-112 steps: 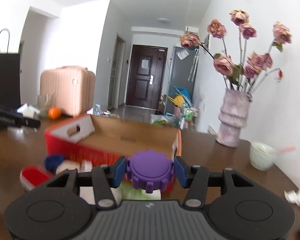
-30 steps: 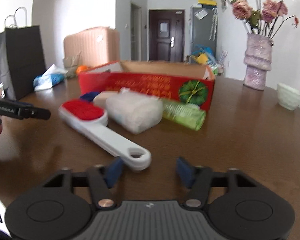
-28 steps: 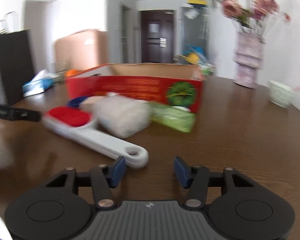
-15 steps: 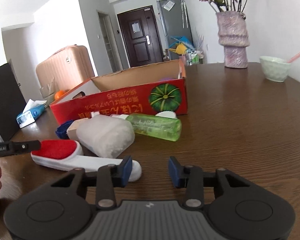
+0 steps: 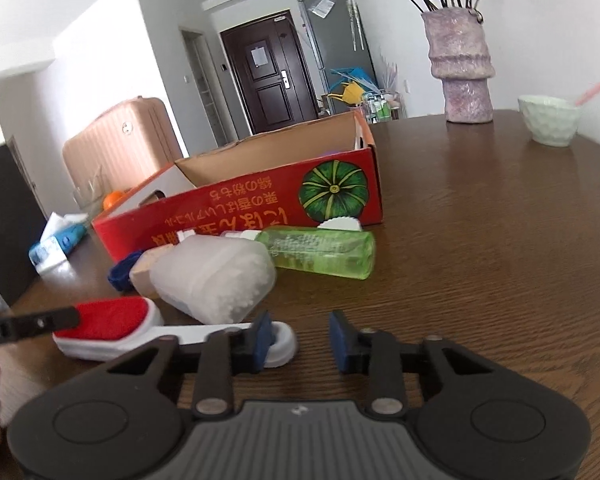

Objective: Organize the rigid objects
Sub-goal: 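Grasp the lint roller's red head with the left tool while the right tool grips its white handle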

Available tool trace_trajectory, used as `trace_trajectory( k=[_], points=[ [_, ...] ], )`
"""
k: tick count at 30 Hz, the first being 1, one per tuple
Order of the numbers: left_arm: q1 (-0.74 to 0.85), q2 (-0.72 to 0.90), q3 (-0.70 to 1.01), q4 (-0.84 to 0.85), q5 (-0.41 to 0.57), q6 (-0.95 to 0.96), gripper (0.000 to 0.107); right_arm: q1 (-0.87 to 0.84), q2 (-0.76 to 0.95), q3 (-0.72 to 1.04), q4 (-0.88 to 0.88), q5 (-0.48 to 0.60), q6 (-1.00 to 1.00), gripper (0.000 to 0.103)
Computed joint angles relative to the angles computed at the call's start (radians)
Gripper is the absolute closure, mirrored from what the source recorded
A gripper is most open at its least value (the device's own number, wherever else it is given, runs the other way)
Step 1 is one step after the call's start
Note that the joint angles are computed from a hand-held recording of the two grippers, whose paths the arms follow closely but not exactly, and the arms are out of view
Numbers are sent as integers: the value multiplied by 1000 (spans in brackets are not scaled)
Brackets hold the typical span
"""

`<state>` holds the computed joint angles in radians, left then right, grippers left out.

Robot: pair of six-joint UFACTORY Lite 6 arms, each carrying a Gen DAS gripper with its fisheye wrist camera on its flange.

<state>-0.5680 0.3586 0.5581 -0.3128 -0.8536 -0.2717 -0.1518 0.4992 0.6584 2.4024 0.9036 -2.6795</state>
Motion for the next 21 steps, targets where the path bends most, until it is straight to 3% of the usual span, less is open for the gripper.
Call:
trace_trajectory(
  k=[4,12,17,21],
  points=[
    [-15,-14,-12,-23,7,-21,53,74,-42,-76,169,23,-141,92],
    [-198,-78,-104,-274,-44,-40,58,0,-116,-226,122,102,-170,92],
    [-223,-147,-125,-324,27,1,58,-62,-150,-263,37,107,-143,92],
    [-236,-170,-153,-329,7,-16,54,-90,-134,-266,16,123,-133,87]
  ],
)
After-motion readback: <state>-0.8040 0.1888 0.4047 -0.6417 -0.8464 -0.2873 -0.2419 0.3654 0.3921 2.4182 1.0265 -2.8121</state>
